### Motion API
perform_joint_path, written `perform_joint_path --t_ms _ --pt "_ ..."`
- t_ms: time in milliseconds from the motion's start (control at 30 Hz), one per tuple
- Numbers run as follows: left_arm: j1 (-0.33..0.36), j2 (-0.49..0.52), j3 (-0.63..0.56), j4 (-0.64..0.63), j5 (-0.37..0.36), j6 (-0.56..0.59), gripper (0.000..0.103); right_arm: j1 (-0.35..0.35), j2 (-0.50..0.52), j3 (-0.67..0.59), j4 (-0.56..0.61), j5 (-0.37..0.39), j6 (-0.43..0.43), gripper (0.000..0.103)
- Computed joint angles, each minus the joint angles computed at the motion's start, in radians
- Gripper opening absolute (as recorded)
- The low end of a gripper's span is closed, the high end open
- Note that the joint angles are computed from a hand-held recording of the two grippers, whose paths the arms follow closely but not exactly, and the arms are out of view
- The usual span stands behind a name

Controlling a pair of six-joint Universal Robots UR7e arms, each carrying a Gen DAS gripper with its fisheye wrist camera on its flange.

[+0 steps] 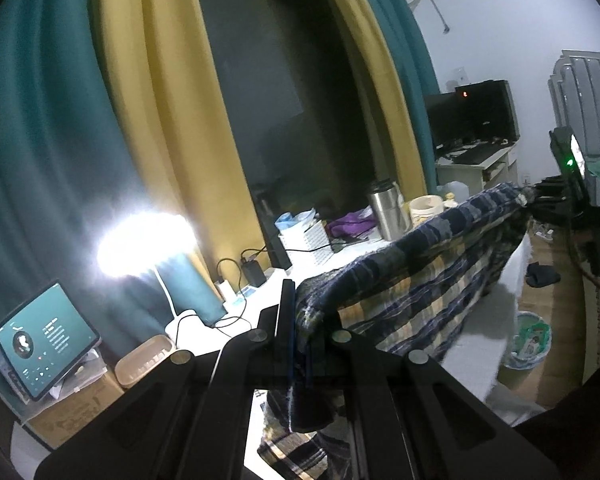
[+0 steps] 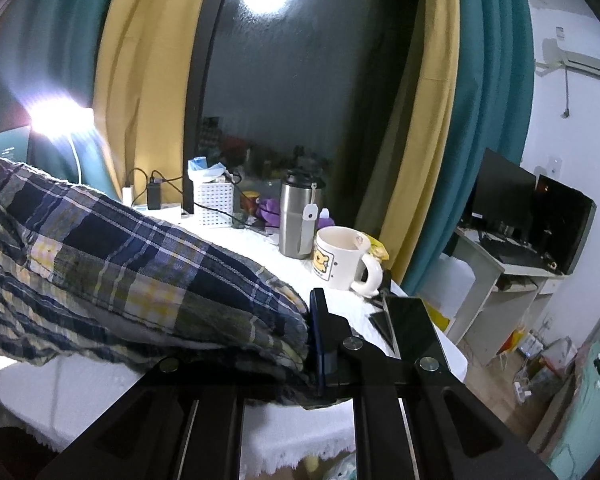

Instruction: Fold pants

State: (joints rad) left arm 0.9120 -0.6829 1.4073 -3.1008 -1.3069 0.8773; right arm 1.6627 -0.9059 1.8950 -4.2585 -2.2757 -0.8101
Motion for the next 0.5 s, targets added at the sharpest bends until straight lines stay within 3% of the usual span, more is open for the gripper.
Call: perform_joint_path --t_ms 500 --pt "0.051 0.151 -0.302 0.22 0.01 0.011 0.002 -0.03 0.035 -0.187 0.237 -0.021 0.056 0.011"
